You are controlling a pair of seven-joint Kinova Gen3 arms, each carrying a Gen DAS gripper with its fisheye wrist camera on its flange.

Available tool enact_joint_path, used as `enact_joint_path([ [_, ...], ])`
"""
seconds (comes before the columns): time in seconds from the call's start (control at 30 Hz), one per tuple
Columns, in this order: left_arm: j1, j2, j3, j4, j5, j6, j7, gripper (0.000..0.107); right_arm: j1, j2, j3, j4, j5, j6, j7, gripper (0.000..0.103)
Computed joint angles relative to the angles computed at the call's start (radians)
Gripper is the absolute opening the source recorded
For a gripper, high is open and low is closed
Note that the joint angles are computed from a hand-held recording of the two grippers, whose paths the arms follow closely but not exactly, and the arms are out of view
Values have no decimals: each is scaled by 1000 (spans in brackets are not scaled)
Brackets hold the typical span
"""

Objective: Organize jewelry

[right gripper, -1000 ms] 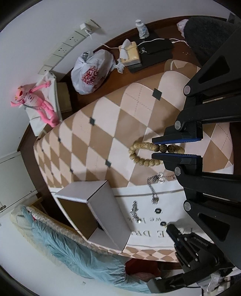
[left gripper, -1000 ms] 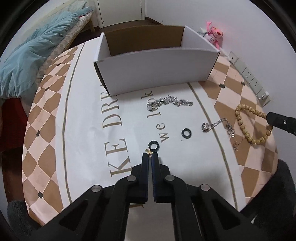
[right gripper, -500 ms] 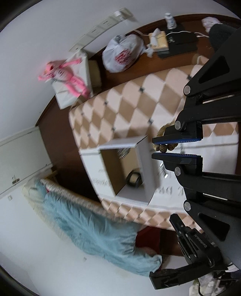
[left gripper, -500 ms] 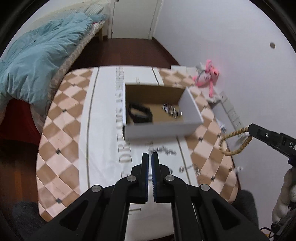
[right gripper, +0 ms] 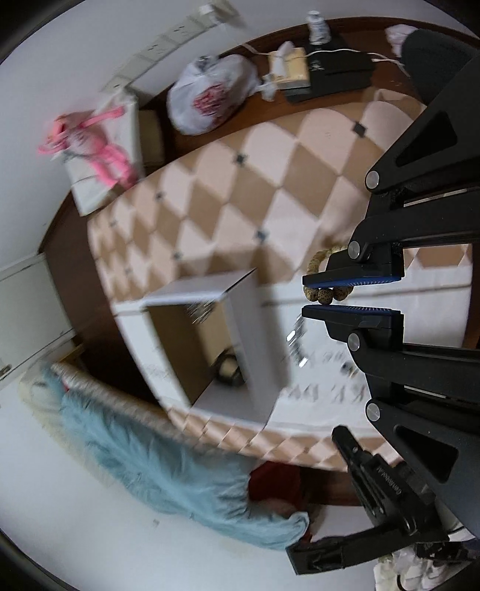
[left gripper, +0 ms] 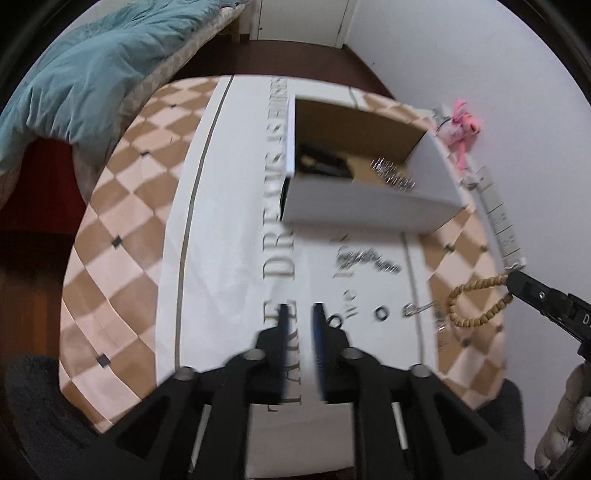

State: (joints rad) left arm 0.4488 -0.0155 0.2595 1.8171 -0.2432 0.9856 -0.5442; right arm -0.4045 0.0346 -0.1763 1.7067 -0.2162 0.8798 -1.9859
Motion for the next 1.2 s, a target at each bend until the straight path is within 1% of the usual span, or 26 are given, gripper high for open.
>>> enact_joint_path([
  [0.03, 6, 6, 7, 16, -13, -11, 18, 42, 0, -4, 0, 24, 4, -9, -7, 9],
  [0.07, 14, 16, 13, 22, -28, -11, 33, 77, 3, -7, 2, 47, 1, -20, -7, 9],
  [0.1, 30, 35, 24, 24, -59, -1, 60, 94, 2, -11, 1, 68, 5, -29, -14, 9],
  [0.2, 90, 76, 34, 23, -137, 19, 117, 94, -4, -24, -5, 125, 29, -60, -47, 9],
  [0.23, 100, 87, 34, 23, -144, 24, 125, 94, -4, -29, -5, 143, 30, -71, -53, 9],
  [0.3, 121, 100, 23, 33, -154, 4, 136, 94, -10, -39, -11, 174, 55, -92, -79, 9],
  [0.37, 148, 114, 16, 44, -186, -9, 172, 94, -14, -44, -15, 197, 77, -106, -105, 9],
  [0.47, 178, 138, 7, 43, -219, -18, 188, 93, -12, -52, -13, 226, 82, -117, -128, 9],
  [0.53, 192, 143, 0, 48, -233, -33, 194, 91, -12, -53, -14, 236, 91, -117, -143, 9],
  [0.57, 202, 144, -3, 52, -250, -37, 202, 87, -12, -52, -15, 241, 94, -117, -147, 9],
  [0.6, 209, 139, -4, 58, -262, -50, 207, 80, -12, -49, -15, 242, 95, -115, -150, 9],
  [0.63, 210, 141, -6, 57, -266, -53, 204, 77, -14, -48, -16, 243, 100, -113, -156, 9],
  [0.7, 215, 139, -7, 54, -275, -55, 200, 59, -17, -44, -18, 240, 112, -110, -170, 9],
  [0.73, 217, 140, -7, 50, -276, -54, 198, 55, -18, -42, -19, 236, 117, -108, -177, 9],
  [0.8, 219, 140, -9, 46, -282, -52, 196, 39, -22, -39, -20, 230, 124, -104, -182, 9],
  [0.87, 222, 140, -9, 43, -284, -50, 197, 31, -27, -35, -22, 222, 134, -98, -188, 9],
  [0.93, 223, 142, -11, 42, -287, -47, 201, 28, -31, -33, -23, 216, 142, -94, -192, 9],
  [1.0, 226, 142, -11, 42, -293, -42, 208, 20, -33, -33, -23, 212, 144, -92, -195, 9],
  [1.07, 226, 143, -11, 41, -292, -41, 207, 19, -37, -32, -24, 207, 152, -91, -204, 9],
  [1.13, 224, 142, -12, 42, -288, -43, 201, 13, -37, -32, -23, 204, 153, -90, -206, 9],
  [1.2, 224, 140, -12, 44, -290, -45, 203, 11, -40, -33, -25, 199, 161, -89, -213, 9],
])
